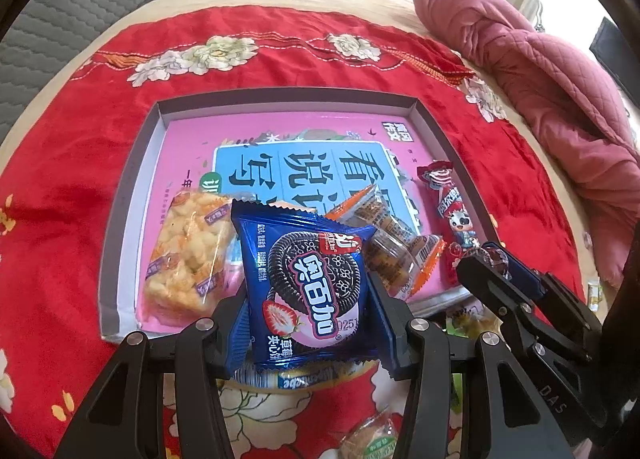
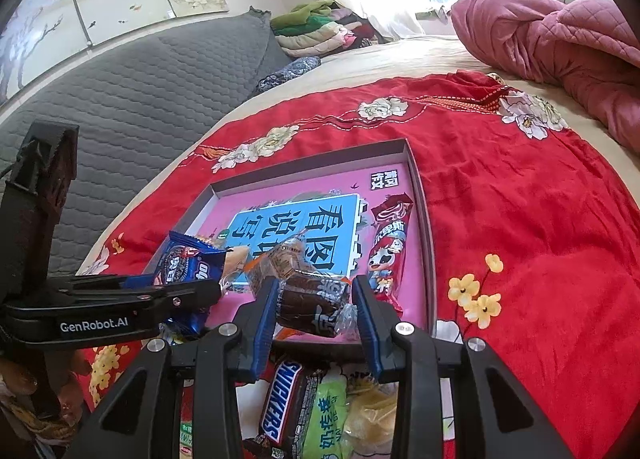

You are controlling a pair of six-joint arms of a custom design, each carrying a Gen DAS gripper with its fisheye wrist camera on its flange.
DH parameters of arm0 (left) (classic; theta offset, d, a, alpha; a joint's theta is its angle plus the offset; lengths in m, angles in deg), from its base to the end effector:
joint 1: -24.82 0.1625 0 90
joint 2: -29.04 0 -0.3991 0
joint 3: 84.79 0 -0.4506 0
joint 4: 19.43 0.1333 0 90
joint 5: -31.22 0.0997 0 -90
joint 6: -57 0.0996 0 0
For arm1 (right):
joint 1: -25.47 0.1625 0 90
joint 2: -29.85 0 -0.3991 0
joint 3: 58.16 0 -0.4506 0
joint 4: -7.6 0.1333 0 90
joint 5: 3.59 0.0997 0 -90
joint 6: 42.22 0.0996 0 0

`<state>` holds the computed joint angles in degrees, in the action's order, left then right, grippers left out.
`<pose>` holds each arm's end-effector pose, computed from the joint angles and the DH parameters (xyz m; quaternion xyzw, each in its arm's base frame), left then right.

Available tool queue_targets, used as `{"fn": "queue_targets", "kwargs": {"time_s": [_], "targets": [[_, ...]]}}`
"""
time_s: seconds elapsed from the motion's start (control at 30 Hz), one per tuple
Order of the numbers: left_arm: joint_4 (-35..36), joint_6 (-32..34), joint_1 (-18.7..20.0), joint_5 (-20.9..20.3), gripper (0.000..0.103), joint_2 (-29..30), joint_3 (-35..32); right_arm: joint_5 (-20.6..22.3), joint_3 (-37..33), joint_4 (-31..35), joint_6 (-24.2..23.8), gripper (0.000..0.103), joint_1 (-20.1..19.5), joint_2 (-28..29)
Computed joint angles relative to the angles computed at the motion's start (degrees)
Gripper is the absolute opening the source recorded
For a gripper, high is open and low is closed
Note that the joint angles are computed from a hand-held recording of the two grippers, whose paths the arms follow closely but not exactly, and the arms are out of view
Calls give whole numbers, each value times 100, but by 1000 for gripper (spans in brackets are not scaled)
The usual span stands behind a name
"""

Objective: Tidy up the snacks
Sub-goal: 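Move the Oreo pack over the tray with left gripper while right brings chocolate candy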

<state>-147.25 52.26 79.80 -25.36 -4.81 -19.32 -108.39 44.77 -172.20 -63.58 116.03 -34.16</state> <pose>-0.3183 -0.7822 0.0767 0.2348 0.9272 -0.1463 0.2524 0.1143 -0.6620 0.2547 0.1159 -0.8897 0.3980 0.1913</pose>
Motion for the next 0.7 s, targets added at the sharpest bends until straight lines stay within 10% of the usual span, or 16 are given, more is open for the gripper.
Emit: {"fn": "queue_targets", "kwargs": {"time_s": [0.7], "targets": [[348, -40, 145, -245, 53, 428, -567, -24, -224, 253, -131, 37, -38, 223]]}}
